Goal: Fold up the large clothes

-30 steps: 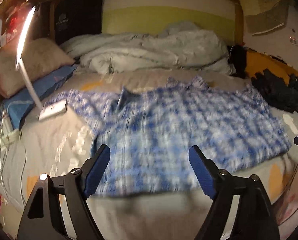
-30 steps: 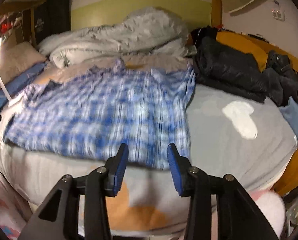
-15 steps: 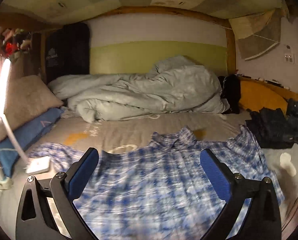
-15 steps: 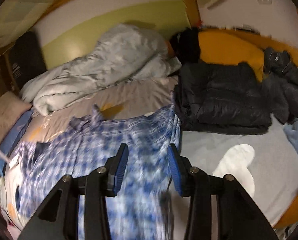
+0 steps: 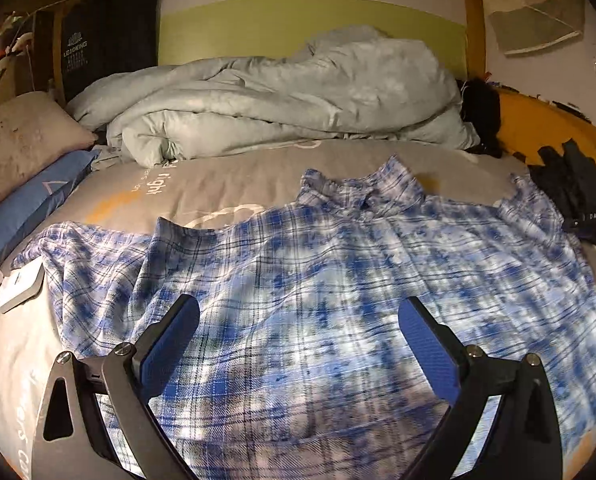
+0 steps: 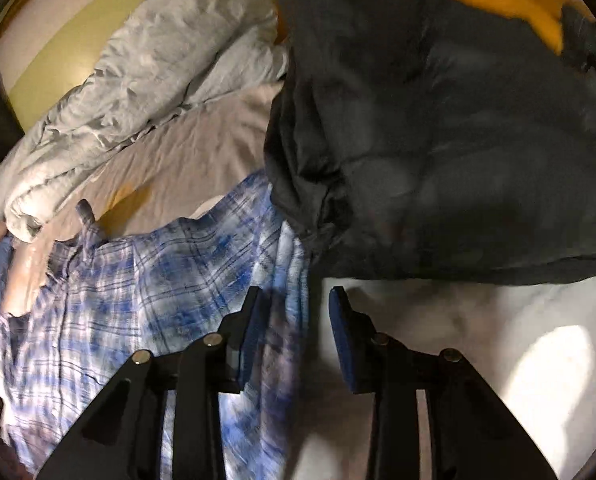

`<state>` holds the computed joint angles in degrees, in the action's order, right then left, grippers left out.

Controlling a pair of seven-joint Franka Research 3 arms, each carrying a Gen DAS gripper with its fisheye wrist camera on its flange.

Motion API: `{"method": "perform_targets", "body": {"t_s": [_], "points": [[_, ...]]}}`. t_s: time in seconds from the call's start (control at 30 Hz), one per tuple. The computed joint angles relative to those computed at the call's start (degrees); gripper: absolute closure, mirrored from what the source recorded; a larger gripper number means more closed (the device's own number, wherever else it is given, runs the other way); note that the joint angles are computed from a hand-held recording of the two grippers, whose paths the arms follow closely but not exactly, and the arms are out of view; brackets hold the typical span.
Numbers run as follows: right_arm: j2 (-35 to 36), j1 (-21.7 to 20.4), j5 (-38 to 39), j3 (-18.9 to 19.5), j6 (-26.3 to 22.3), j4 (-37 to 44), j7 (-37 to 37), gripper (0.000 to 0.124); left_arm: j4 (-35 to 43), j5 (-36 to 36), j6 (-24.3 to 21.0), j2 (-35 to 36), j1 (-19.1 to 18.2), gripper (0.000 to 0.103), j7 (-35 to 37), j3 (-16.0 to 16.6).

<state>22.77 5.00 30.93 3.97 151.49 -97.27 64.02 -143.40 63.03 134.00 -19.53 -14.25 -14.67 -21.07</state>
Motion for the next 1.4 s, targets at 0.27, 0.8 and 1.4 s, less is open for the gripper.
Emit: {"method": "perform_targets", "body": {"t_s": [0.27,0.8,1.4], "points": [[-5.17,-5.22,16.53,8.83,10.78,-6.90,-20.01,0.121,-0.71,0.89,-1.51,-1.72,-0.65,0.004,-0.73,-0.41],[-19.14,2.64,20.39,6.26,-6.80,-22.76,-38.26,0.118,0.07,2.40,-5.46,-3.52,-2.09,0.004,-2.09,-2.60],[-0.69,4.68,10.26,-1.78,-5.78,0.92,-4.16,0.090,-0.79,2.18,-3.71,-1.33,-1.72,0.004,-3.18,-0.50]]}}
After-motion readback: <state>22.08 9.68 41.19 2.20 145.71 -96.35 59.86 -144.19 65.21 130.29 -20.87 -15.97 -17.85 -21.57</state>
